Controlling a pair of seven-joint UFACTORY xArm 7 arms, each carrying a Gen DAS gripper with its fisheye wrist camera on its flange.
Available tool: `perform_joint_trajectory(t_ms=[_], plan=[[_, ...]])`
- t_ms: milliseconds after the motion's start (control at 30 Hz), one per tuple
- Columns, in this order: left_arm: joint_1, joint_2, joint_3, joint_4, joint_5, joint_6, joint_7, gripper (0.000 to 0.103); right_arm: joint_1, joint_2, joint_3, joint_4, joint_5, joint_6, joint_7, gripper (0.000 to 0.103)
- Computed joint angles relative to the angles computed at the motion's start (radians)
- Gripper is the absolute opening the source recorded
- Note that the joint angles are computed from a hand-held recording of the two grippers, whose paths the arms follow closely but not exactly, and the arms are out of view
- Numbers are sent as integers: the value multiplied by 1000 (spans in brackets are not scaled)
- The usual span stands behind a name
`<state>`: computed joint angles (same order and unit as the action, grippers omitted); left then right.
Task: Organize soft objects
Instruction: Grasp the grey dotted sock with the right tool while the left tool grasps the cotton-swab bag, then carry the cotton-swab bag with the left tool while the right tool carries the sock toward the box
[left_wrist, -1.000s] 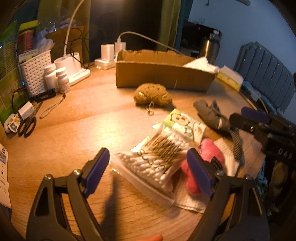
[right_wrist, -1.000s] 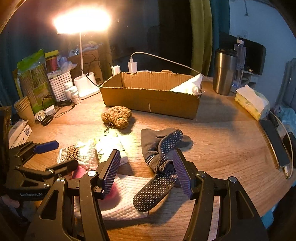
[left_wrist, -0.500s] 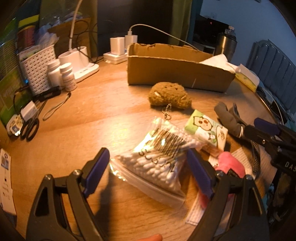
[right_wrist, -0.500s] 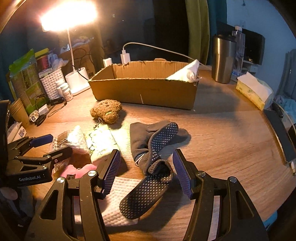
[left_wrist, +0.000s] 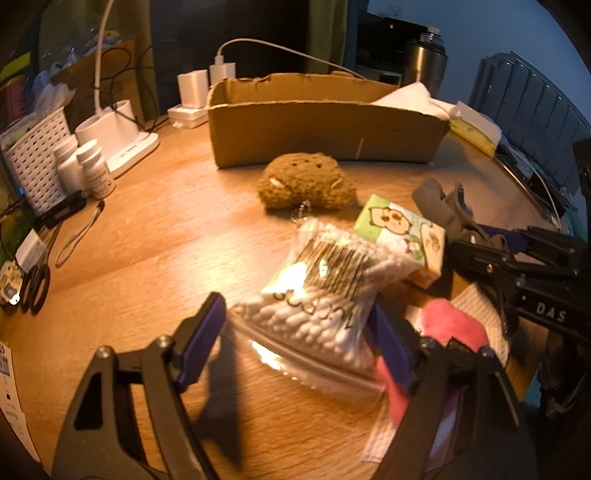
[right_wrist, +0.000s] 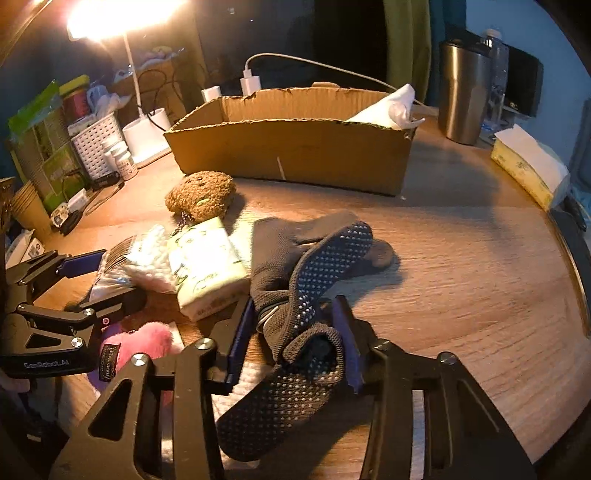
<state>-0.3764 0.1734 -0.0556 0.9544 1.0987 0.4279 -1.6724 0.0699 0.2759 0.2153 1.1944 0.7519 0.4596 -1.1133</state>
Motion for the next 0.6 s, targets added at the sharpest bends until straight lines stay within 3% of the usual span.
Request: perform_joint_trajectory(t_ms=[200,600], plan=[[0,3,9,3,39,-37,-24,57,-3,-9,8,-2,19,4,-48,36],[12,-82,-26,-22,106,25,-99,55,-1,-69,-2,-7,145,6,-160,35]])
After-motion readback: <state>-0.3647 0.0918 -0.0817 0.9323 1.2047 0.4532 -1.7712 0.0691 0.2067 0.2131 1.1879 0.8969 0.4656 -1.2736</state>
